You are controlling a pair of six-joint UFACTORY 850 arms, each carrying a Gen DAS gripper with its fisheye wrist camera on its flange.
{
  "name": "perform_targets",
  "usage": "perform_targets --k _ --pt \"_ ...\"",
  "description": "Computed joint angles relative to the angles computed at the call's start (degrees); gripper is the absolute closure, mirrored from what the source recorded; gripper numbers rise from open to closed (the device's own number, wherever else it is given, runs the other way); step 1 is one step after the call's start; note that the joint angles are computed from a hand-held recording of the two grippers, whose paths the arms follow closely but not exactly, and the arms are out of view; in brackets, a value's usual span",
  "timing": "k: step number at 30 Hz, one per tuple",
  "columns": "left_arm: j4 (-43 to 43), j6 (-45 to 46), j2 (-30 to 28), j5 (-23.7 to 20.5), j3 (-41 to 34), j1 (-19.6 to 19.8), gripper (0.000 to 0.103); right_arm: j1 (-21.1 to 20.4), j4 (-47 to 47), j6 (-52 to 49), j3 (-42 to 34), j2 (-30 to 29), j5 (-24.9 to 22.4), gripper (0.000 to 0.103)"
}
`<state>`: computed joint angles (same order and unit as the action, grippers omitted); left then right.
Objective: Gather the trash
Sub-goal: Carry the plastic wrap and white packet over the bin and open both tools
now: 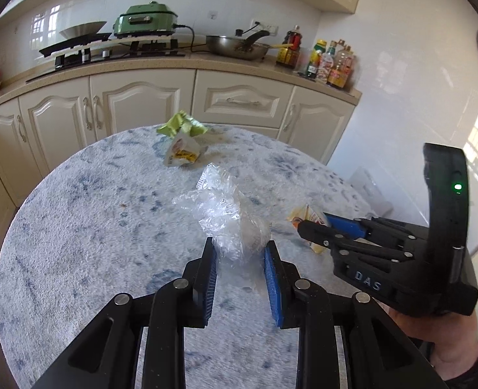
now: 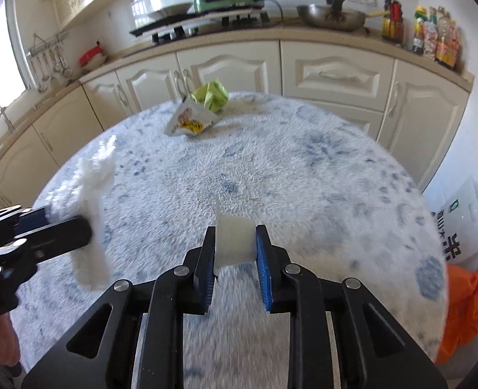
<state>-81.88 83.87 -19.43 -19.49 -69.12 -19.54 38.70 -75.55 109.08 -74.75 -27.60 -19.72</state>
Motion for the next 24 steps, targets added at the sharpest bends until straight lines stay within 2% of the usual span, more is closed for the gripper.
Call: perform_targets --k 4,9,15,24 --pt "-3.55 3.91 2.95 -1.04 2.18 -1.43 0.079 1.51 -9.07 11.26 6.19 6.09 -2.92 0.081" --pt "-9.05 9.53 6.89 -2.54 5.07 -3.94 0.079 3.49 -14.21 19.86 13.74 13.85 -8.49 0.081" --pt "-12.29 13.87 10.39 -4.29 7.02 -8.09 0.079 5.86 -12.11 22.54 21.42 21.93 -16.8 0.081" --pt "-9.57 12.25 11.21 -7.51 7.27 -15.51 0.079 9.06 -3.32 25.59 33.58 34.22 -27.73 0.081"
